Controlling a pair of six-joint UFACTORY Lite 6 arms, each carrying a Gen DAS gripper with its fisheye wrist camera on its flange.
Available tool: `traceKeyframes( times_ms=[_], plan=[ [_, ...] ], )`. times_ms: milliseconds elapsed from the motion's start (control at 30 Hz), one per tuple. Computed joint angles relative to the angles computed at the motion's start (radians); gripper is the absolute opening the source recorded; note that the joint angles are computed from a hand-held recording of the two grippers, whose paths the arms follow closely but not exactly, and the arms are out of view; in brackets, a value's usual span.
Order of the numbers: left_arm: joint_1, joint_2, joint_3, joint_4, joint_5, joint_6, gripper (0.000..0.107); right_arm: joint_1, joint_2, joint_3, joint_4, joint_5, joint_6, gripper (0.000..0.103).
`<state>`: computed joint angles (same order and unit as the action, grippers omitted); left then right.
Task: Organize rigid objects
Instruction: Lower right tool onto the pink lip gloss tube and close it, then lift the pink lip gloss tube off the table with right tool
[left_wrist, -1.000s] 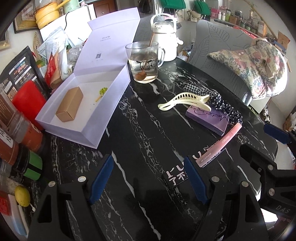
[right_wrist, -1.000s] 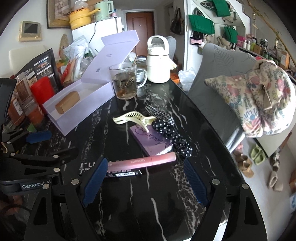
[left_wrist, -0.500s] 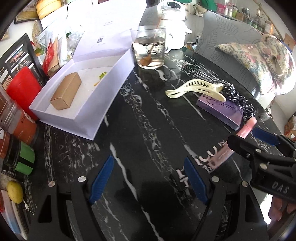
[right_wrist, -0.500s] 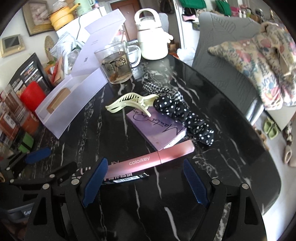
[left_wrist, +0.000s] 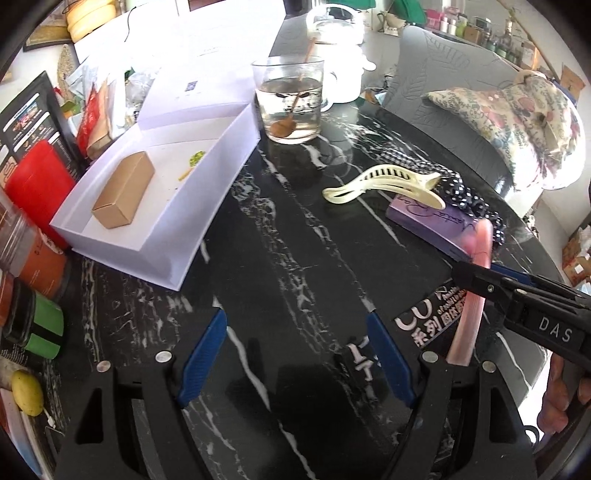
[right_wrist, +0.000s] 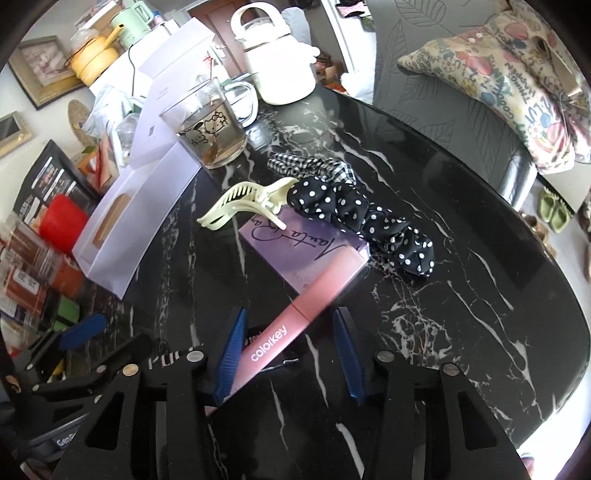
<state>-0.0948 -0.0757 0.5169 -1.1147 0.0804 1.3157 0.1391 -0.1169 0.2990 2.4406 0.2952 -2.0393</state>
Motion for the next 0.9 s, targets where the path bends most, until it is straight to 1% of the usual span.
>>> traceKeyframes(
  times_ms=[67,100,167,233,367,500,567,600,633,667,733,800,833,867,900],
  plan=[
    [-0.011,-0.008,-0.004,-0.015,0.009,0.011,0.079,-0.014,-0.031,-0.018,-0.073,0.002,0.044,0.037],
    [-0.015,-0.011,-0.005,-0.043,0.019,0.038,0.079,-0.013,-0.045,-0.026,-0.08,-0.004,0.039,0.035],
    [-0.025,-0.009,-0.004,-0.056,0.032,0.05,0.079,-0.003,-0.081,-0.046,-0.059,-0.029,-0.011,0.033],
    [-0.04,-0.004,-0.004,-0.078,0.04,0.072,0.079,0.002,-0.114,-0.066,-0.033,-0.054,-0.046,0.027],
    [-0.062,0.002,-0.006,-0.259,0.071,0.259,0.079,-0.031,-0.192,-0.112,-0.09,-0.076,-0.022,0.021],
    [-0.106,0.02,0.003,-0.442,0.095,0.461,0.079,-0.074,-0.257,-0.146,-0.208,-0.101,0.056,0.02],
    [-0.138,0.061,0.027,-0.529,0.083,0.541,0.079,-0.102,-0.283,-0.16,-0.297,-0.103,0.125,0.02],
    [-0.15,0.086,0.044,-0.528,0.073,0.532,0.079,-0.111,-0.295,-0.166,-0.343,-0.106,0.164,0.02],
    [-0.158,0.115,0.065,-0.488,0.069,0.483,0.079,-0.111,-0.302,-0.168,-0.39,-0.117,0.2,0.02],
    [-0.161,0.146,0.085,-0.464,0.078,0.456,0.079,-0.102,-0.31,-0.172,-0.398,-0.136,0.204,0.021],
    [-0.152,0.164,0.094,-0.477,0.115,0.47,0.079,-0.081,-0.329,-0.185,-0.388,-0.177,0.199,0.021],
    [-0.153,0.174,0.1,-0.471,0.131,0.469,0.079,-0.093,-0.326,-0.191,-0.476,-0.163,0.276,0.022],
    [-0.157,0.174,0.099,-0.483,0.131,0.483,0.079,-0.098,-0.318,-0.194,-0.483,-0.153,0.282,0.024],
    [-0.161,0.172,0.096,-0.491,0.133,0.499,0.079,-0.1,-0.312,-0.195,-0.479,-0.15,0.278,0.029],
    [-0.164,0.168,0.092,-0.478,0.137,0.498,0.079,-0.098,-0.309,-0.2,-0.434,-0.147,0.233,0.032]
  ],
)
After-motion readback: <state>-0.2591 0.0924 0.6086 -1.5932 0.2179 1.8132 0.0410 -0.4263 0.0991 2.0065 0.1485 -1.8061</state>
